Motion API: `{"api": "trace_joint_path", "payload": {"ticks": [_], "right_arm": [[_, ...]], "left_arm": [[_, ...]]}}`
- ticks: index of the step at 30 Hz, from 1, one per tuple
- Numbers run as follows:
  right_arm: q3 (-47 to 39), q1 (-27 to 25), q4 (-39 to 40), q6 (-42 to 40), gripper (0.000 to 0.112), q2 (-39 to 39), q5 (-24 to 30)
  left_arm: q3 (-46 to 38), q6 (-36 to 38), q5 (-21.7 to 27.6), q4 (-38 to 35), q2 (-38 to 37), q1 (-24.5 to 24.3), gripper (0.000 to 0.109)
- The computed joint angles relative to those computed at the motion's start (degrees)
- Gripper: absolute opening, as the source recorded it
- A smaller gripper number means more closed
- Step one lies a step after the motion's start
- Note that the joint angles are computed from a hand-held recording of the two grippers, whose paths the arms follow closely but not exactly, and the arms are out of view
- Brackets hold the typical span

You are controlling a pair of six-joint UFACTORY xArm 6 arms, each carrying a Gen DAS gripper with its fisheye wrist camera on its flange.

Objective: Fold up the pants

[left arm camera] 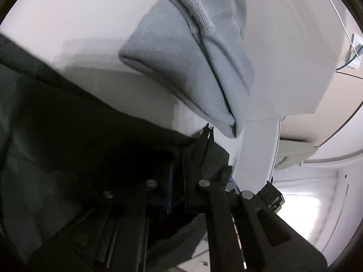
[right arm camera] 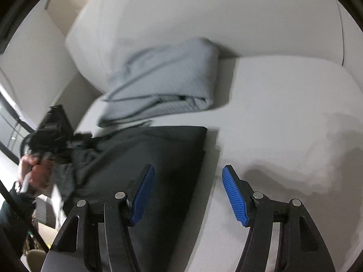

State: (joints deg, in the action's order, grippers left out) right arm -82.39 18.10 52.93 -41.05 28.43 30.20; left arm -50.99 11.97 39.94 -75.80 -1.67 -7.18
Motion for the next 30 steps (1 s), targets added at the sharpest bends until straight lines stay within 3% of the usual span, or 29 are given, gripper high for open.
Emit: {"api": "trace_joint_path", "payload": {"ticks": [3, 10, 12, 14, 15, 19, 22, 27, 29, 30], "right_arm": [[-0.5, 0.9, 0.0, -2.0, 0.063, 0.8, -0.9], [1.3, 2.3, -1.8, -3.5, 0.063, 1.3, -4.3], [1.8, 2.5, -2.0, -4.2, 0.063, 1.2, -5.3], [2.2, 2.6, -2.6, -4.3, 0.063, 1.0, -5.7], [2.3, 2.4, -2.7, -4.2, 0.063, 0.7, -5.4], [2.5, 2.3, -2.9, -4.2, 0.063, 0.1, -5.3], [3.5, 2.1, -1.8, -5.9, 0.063, -1.1, -5.7], [3.9, 2.3, -1.8, -5.9, 0.063, -2.1, -4.8], [3.6, 2.5, -3.3, -4.6, 0.063, -1.8, -4.7], [3.4, 2.6, -3.8, -4.1, 0.063, -1.6, -4.4]], "left_arm": [[2.2, 2.4, -3.7, -0.9, -2.3, -1.1, 0.003], [4.0, -1.5, -11.1, 10.7, -3.5, -3.4, 0.003], [3.7, -1.9, -10.2, 11.0, -2.7, -2.8, 0.005], [3.1, -2.2, -5.8, 9.0, -3.0, -0.6, 0.008], [3.4, -2.8, -4.6, 8.6, -3.9, 0.3, 0.014], [6.1, -1.2, -3.5, 6.4, -11.6, 3.0, 0.063], [5.1, 1.4, 3.2, 5.6, -12.7, 5.1, 0.064], [2.7, -1.3, 7.0, 10.7, -9.2, 3.1, 0.063], [2.0, -1.2, 8.0, 10.8, -7.9, 2.3, 0.051], [1.4, -0.5, 8.7, 11.2, -7.3, 1.7, 0.036]]}}
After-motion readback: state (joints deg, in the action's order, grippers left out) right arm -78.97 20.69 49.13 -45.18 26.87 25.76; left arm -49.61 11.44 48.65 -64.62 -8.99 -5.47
